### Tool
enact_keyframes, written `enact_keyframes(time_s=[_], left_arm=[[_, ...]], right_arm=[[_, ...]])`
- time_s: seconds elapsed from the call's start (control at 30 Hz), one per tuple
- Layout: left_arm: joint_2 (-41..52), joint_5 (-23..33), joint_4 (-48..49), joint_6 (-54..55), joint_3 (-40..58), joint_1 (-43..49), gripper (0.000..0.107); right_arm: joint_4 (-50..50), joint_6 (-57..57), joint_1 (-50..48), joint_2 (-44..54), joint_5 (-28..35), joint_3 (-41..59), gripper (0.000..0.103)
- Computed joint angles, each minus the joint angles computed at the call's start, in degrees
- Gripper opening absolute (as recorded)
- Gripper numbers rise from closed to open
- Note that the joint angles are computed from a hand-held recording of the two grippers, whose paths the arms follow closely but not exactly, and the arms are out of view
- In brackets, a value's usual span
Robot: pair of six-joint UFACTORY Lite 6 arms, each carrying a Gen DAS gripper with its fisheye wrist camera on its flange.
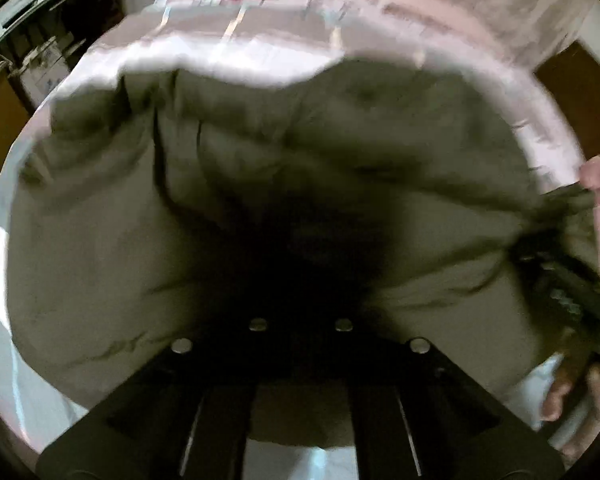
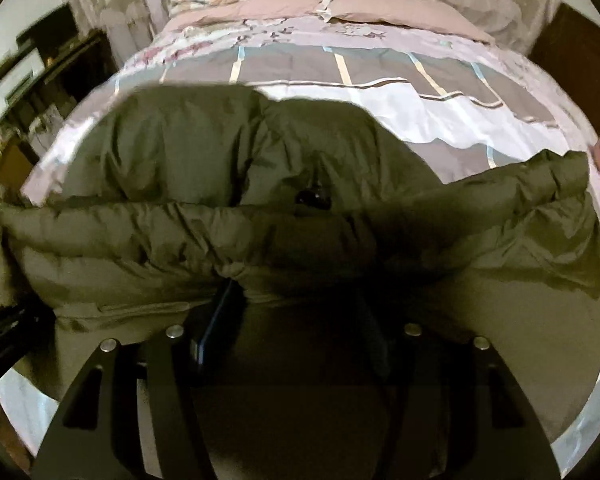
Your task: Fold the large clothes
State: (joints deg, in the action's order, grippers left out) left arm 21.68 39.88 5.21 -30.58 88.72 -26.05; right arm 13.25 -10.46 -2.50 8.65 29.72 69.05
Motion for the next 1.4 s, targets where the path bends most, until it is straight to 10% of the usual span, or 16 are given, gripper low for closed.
enact_keyframes(time_s=[0.63, 0.8, 1.03, 1.4], left_arm=[[10.5, 4.8, 10.7, -6.4, 9.8, 4.2, 0.002], [-9.7, -0.7, 20.3, -15.0, -9.1, 3.0, 0.055], [-25.1, -2.0, 17.5, -11.8, -27.7, 8.8, 0.046], [-19.4, -1.1, 15.4, -11.3, -24.1, 9.5, 0.045]], right_arm=[[1.5, 1.0, -13.2, 4.5, -0.2, 4.9, 0.059], [-0.9, 2.8, -15.7, -8.7, 3.6, -3.0, 0.061], [-5.3, 6.1, -17.5, -15.1, 7.1, -12.3, 0.061], [-7.4, 7.0, -20.2, -12.9, 3.3, -14.1, 0.061]])
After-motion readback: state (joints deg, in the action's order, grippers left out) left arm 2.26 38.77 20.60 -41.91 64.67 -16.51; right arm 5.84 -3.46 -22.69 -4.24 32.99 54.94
